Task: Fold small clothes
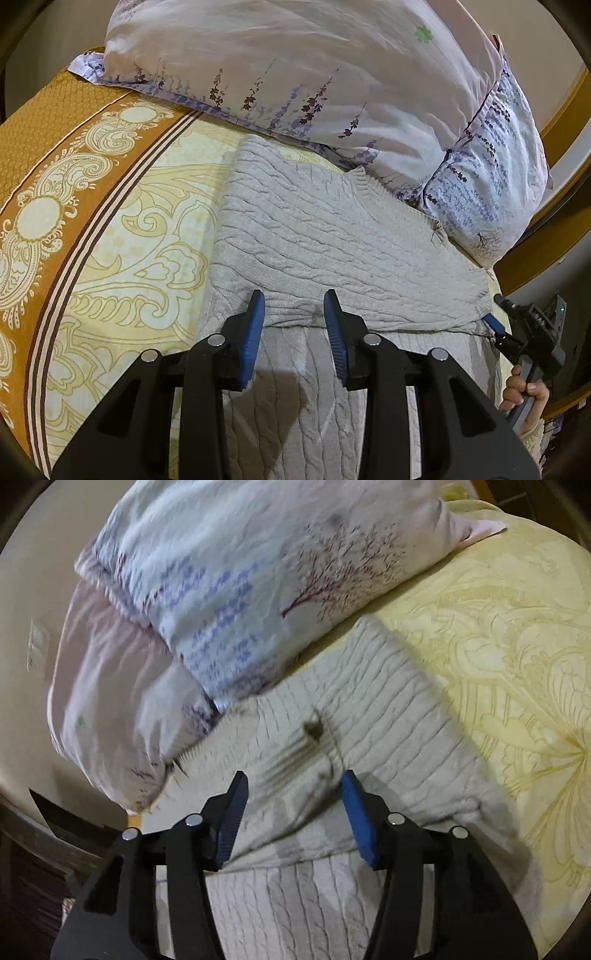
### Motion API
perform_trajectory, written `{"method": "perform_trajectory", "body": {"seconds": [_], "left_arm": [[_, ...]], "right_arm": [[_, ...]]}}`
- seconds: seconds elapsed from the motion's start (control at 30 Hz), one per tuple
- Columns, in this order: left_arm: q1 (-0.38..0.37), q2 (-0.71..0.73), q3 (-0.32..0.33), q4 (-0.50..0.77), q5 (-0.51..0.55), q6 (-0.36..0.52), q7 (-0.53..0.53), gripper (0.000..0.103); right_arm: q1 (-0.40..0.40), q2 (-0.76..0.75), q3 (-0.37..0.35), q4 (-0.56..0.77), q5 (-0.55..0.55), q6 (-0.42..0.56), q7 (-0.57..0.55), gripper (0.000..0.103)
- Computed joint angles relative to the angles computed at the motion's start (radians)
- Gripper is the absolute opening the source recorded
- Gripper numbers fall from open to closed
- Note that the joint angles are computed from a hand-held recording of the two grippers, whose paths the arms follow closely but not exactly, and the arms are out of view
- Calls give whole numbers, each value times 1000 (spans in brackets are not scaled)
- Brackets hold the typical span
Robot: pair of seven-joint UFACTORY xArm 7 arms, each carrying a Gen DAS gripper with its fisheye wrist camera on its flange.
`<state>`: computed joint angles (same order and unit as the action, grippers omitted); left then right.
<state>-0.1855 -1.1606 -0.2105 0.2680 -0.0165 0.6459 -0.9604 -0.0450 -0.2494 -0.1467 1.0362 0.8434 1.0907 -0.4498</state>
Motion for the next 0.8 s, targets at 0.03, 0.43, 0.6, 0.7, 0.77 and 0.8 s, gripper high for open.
{"method": "perform_trajectory", "body": {"seconds": [0.03, 0.43, 0.6, 0.7, 0.77, 0.8], "left_arm": [[-1, -1, 1, -1, 0, -1, 0, 35], [-9, 8, 3, -3, 1, -20, 5, 42], [-13, 7, 1, -3, -1, -22, 8, 42], [-25, -14, 4, -10, -12, -16, 1, 42], [-42, -44, 12, -22, -27, -7, -4, 45], [-54, -70, 12, -30, -38, 6, -11, 46]], "right_arm": [[1, 5, -1, 3, 1, 4, -2, 53], [10, -67, 25, -42, -46, -85, -60, 6], [15, -49, 66, -57, -257, -124, 78, 6], [28, -71, 85, -56, -358, -141, 115, 16], [38, -103, 84, -69, -397, -157, 125, 24], [48, -112, 66, -69, -375, -153, 117, 26]]}}
